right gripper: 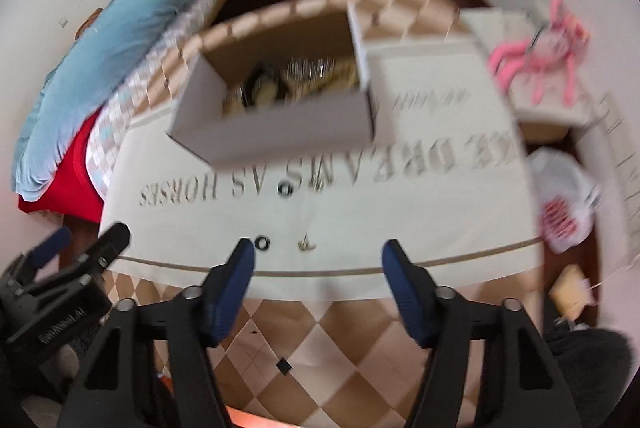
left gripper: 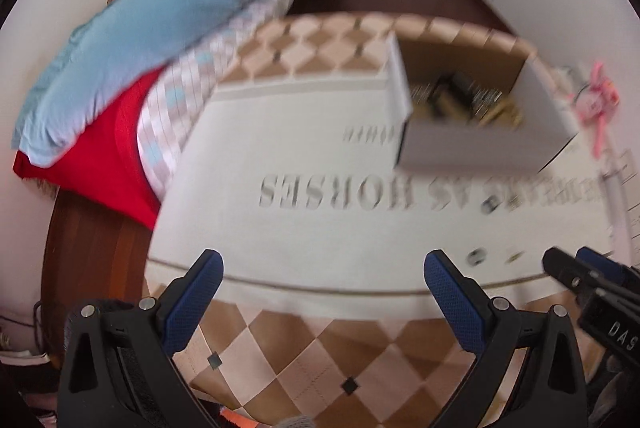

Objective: Organize jewelry
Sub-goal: 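Lift both tools back from the box, then grasp a black ring with the left gripper while the right grasps a small earring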

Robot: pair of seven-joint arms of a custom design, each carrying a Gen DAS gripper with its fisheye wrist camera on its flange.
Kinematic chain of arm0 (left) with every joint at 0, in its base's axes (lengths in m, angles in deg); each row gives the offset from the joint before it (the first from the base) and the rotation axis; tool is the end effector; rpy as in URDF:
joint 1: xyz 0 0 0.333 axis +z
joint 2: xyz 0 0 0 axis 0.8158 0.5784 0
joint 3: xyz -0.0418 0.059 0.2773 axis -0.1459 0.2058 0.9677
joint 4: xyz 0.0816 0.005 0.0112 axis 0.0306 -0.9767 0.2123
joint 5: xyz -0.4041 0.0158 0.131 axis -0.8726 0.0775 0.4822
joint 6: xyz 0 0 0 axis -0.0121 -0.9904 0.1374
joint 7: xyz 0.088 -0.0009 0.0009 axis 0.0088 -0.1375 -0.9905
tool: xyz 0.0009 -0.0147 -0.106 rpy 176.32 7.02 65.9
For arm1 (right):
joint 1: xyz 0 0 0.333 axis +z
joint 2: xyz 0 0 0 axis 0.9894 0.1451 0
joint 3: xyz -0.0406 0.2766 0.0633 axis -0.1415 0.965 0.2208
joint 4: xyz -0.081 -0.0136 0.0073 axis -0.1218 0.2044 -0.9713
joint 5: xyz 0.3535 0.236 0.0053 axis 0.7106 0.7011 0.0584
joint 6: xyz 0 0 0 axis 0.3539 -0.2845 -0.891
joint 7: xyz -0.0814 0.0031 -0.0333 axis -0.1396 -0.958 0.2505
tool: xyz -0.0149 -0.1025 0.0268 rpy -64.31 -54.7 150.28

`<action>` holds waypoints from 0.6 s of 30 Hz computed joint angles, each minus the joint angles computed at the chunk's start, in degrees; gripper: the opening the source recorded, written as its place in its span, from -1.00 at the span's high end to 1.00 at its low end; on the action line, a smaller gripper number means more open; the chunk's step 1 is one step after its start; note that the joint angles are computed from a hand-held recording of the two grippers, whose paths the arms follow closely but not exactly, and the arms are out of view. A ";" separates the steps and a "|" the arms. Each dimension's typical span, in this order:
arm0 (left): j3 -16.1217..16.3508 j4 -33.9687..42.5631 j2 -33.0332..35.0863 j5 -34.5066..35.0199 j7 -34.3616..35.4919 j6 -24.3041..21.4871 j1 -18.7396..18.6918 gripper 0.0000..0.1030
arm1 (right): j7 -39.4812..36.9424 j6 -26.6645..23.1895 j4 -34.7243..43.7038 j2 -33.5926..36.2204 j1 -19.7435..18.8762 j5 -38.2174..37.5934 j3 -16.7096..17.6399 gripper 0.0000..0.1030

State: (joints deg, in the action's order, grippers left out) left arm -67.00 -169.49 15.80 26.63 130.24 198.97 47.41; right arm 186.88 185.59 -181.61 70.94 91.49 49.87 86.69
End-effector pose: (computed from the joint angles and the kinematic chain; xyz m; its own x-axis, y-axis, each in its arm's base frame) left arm 0.5888 -0.1771 0.4239 -0.0377 -0.9877 -0.1518 -0.9042 0.0984 -0.4156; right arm 0.5610 0.1149 0.4166 -0.1500 -0.9582 -0.2437 -0.9156 0.2276 -0.3314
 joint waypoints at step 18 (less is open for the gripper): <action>-0.28 1.68 4.07 -2.19 2.24 -0.81 -0.25 -1.00 | 2.06 7.52 -1.51 4.48 2.12 -0.45 -0.14 1.00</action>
